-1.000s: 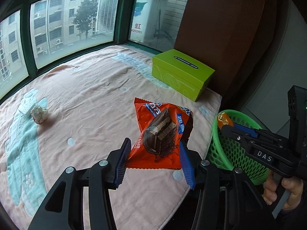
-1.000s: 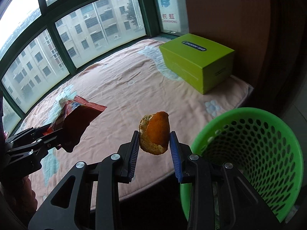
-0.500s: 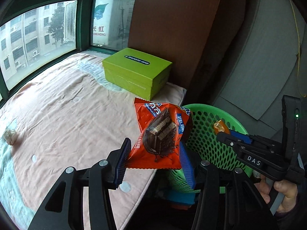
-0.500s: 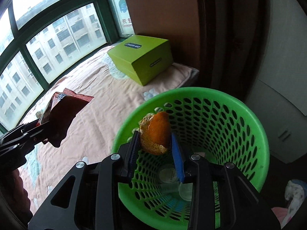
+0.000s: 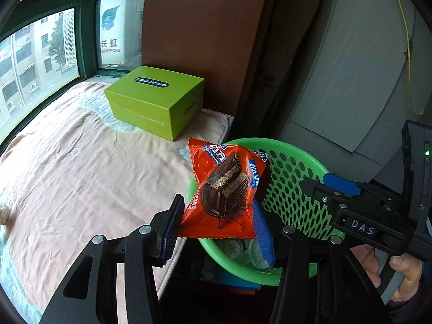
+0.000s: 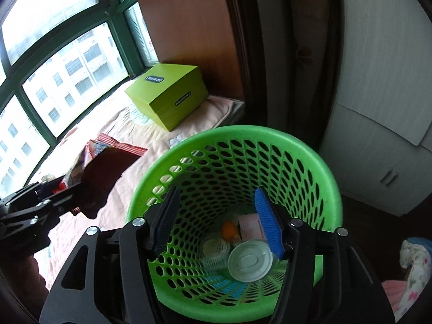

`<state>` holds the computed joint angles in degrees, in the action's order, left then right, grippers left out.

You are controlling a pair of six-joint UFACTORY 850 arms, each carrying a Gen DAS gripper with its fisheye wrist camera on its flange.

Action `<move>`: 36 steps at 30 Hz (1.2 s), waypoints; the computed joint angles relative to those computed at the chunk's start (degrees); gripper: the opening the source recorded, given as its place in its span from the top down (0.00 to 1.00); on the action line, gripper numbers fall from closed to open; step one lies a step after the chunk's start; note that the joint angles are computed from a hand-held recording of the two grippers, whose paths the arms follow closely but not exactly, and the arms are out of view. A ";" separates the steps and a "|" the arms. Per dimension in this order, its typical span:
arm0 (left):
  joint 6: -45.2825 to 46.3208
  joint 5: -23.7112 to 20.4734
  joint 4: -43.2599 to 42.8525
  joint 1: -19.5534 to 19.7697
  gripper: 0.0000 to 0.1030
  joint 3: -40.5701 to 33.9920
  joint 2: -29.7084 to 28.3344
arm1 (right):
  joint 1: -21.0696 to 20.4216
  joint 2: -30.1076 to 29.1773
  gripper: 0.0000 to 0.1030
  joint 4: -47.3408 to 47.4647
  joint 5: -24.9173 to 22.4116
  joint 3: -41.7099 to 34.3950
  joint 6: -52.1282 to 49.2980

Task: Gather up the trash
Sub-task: 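Drop the orange peel into the basket with the right gripper while the left drops the wrapper, then move both tools back over the table toward the crumpled paper ball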

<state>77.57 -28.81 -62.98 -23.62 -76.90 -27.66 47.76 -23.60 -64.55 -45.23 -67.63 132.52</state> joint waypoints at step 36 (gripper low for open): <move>-4.05 7.03 -0.85 4.32 0.23 3.28 3.19 | -0.03 -3.40 0.25 -5.36 3.20 -5.89 -1.96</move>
<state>73.53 -21.78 -63.83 -19.30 -73.62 -24.47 47.73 -27.00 -69.91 -42.04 -73.52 130.57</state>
